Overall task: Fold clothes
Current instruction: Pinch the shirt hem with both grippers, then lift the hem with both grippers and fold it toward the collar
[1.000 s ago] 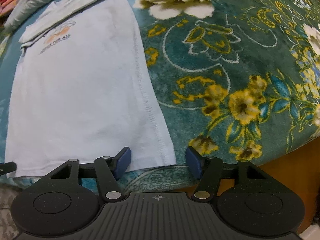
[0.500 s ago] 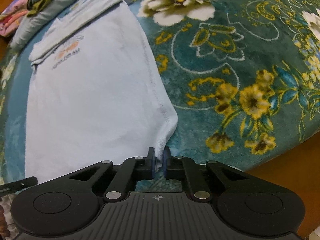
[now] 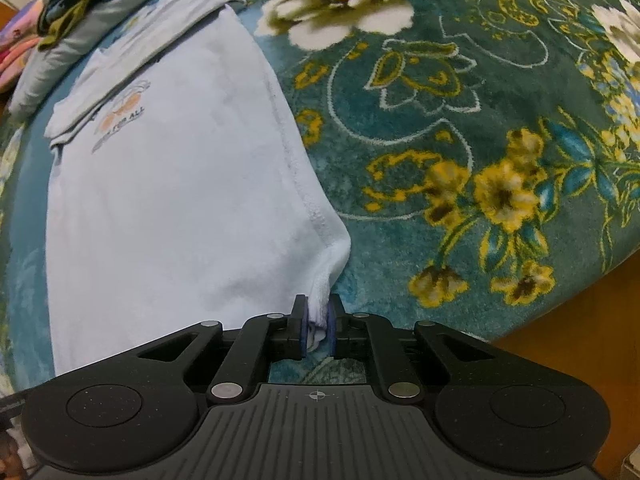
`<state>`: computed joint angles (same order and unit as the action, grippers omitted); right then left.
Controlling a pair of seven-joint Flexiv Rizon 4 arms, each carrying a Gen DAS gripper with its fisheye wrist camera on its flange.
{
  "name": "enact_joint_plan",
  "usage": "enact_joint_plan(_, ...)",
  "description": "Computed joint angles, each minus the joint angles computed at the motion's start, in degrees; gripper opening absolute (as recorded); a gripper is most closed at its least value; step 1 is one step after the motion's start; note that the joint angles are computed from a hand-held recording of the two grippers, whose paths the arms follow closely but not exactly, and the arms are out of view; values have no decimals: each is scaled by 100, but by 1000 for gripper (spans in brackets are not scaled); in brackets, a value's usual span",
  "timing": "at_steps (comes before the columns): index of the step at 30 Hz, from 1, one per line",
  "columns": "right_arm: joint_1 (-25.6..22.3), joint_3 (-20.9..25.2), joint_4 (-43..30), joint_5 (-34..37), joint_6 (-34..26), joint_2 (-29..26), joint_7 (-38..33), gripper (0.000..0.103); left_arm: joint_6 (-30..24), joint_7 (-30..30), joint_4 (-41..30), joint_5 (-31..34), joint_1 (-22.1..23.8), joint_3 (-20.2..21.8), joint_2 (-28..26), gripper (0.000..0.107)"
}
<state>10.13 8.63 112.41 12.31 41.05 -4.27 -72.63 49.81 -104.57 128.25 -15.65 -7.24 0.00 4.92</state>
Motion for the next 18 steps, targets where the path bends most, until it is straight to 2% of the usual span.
enact_joint_plan(4, -27, 1, -90, 206, -59, 40, -206, 5, 60, 62, 27, 18, -6, 10, 88, 2)
enact_joint_plan(12, -72, -69, -342, 406, 80, 191, -208, 5, 328, 123, -116, -59, 61, 66, 306, 1)
enact_joint_plan(18, -76, -102, -785, 622, 278, 79, -341, 5, 612, 67, -476, -43, 179, 77, 259, 1)
